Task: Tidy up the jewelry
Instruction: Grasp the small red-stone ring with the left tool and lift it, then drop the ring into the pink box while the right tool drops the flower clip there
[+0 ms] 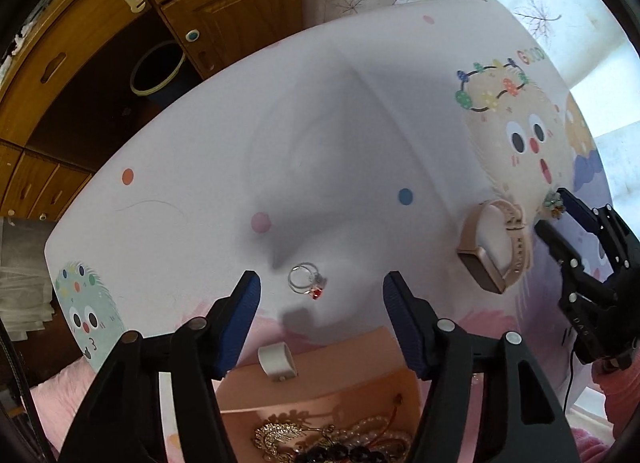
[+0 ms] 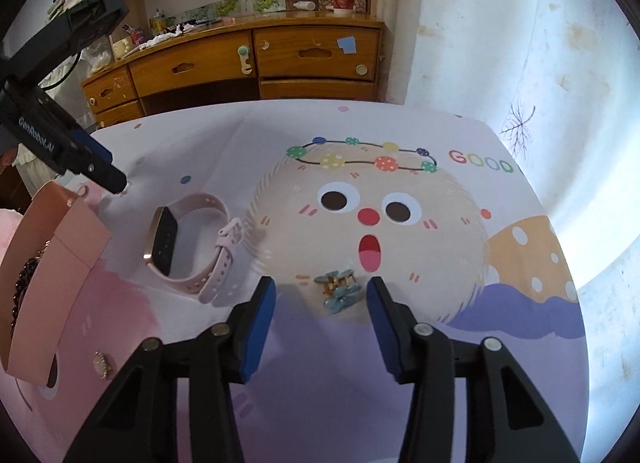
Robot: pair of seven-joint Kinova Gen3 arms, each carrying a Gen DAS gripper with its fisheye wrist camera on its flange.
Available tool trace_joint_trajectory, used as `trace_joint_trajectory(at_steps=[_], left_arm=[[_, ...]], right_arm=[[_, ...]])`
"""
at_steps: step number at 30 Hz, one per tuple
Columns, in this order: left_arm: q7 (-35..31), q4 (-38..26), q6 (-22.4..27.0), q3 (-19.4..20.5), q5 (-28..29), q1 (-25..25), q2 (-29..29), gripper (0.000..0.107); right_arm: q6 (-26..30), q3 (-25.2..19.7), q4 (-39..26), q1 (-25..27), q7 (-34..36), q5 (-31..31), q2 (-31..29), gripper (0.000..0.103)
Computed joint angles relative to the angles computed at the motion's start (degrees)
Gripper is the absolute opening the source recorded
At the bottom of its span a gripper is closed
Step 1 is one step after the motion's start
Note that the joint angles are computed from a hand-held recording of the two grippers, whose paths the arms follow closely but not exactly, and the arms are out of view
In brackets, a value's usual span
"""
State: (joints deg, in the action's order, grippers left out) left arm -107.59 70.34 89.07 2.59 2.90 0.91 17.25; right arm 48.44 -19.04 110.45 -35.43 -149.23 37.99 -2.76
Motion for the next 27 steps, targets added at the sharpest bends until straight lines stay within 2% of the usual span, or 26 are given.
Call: trace_joint_trajectory(at_steps=[3,5,7,10,17,27], left_arm=[[0.25,-0.33,0.12,-0.24,-0.17,-0.27,0.79,0.048],[0.66,-0.64,0.15,-0.25,0.72,-0.69,1.6,0.045],[0.49,-0.96,0.52,-0.21,1.92,-1.48,2.13,0.036],[1.01,-1.29,1.35,-0.21,2.2,-1.61,3.01,0.023],[1.21,-0.47,0.02,-0.04,1.51,-0.99,2.58,0.018],[1.17,3.65,-2.74,-0.24,4.68,-2.66,-0.96,0.017]], right_arm=[[-0.23,0.18,0.04,0.21,-0.29,0.08,0.0,0.037],[0.13,0.26,-0.06,0.34,-0.39,-0.01,-0.06,0.029],[-0.11,0.44,0.02,0.59,-0.22,-0.36,-0.25,0.023],[-0.94,1.06,-0.12,1.29,2.71,-2.52,-0.63,0.023],[-1.09,0.81,-0.52,2.5,3.9,-3.97,-1.38,0.023],[-0.84,-1.03,-1.68,3.86,4.22,-4.59,-3.88,0.023]])
